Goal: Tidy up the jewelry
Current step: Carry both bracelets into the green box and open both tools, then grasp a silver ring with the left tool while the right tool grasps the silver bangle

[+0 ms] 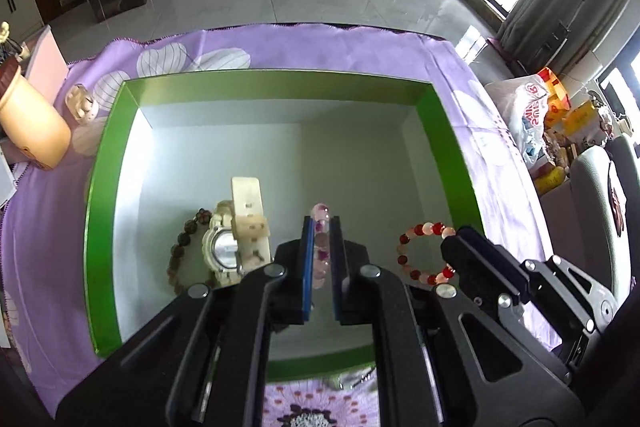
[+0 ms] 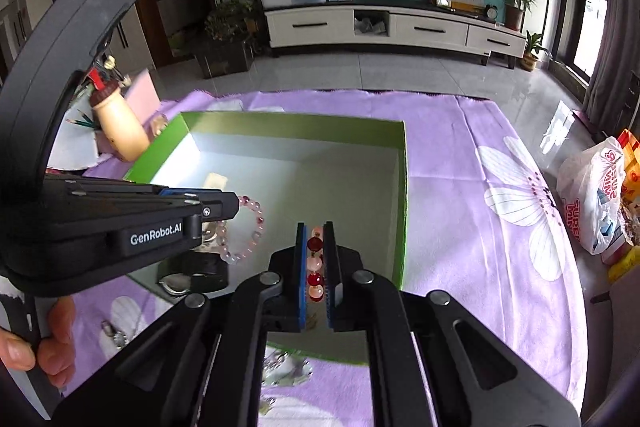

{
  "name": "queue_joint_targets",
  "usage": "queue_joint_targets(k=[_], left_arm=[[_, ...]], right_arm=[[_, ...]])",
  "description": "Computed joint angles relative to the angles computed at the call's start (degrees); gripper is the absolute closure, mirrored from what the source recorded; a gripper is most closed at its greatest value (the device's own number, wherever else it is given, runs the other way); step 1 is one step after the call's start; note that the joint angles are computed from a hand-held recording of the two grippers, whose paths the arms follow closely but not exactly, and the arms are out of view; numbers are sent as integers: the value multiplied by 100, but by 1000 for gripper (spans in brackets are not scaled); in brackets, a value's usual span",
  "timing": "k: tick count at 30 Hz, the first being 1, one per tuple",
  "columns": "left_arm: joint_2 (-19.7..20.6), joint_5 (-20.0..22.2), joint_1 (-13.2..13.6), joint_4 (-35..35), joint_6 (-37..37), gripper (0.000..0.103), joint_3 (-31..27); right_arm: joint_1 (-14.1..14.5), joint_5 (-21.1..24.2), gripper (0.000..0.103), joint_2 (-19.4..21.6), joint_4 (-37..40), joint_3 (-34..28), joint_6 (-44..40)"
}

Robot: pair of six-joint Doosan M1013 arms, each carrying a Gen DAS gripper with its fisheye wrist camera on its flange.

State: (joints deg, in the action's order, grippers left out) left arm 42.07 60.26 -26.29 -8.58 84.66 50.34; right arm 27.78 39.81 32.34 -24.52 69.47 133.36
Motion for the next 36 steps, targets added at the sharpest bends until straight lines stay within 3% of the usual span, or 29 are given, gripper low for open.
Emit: queue_joint_targets(k=[8,10,12,20,26,28,33,36], left_arm=[[103,87,-12,22,-22,92,-166],[70,70,9,-119,44,72,-124],[-12,-63,7,-99,62,63,3],[-298,-370,17,-44,141,55,401],[-642,-724,35,-69,168,37,842],[-813,-912,40,-57,196,32,1072],[-1291,-1246,149,-267,434,26,1720],[-1521,-1234,228,-153,429,25,2046]], right_arm=[[-26,247,95,112,32,-118,51],[-34,227,89,82,39,-84,133],[-34,123,88,13,4,16,242],[4,31,88,-183,-185,224,415],[64,-47,81,-378,-343,432,564],[94,-58,72,-460,-344,537,598],[157,-146,61,-736,-95,902,465],[199,-45,61,-842,36,1006,297]])
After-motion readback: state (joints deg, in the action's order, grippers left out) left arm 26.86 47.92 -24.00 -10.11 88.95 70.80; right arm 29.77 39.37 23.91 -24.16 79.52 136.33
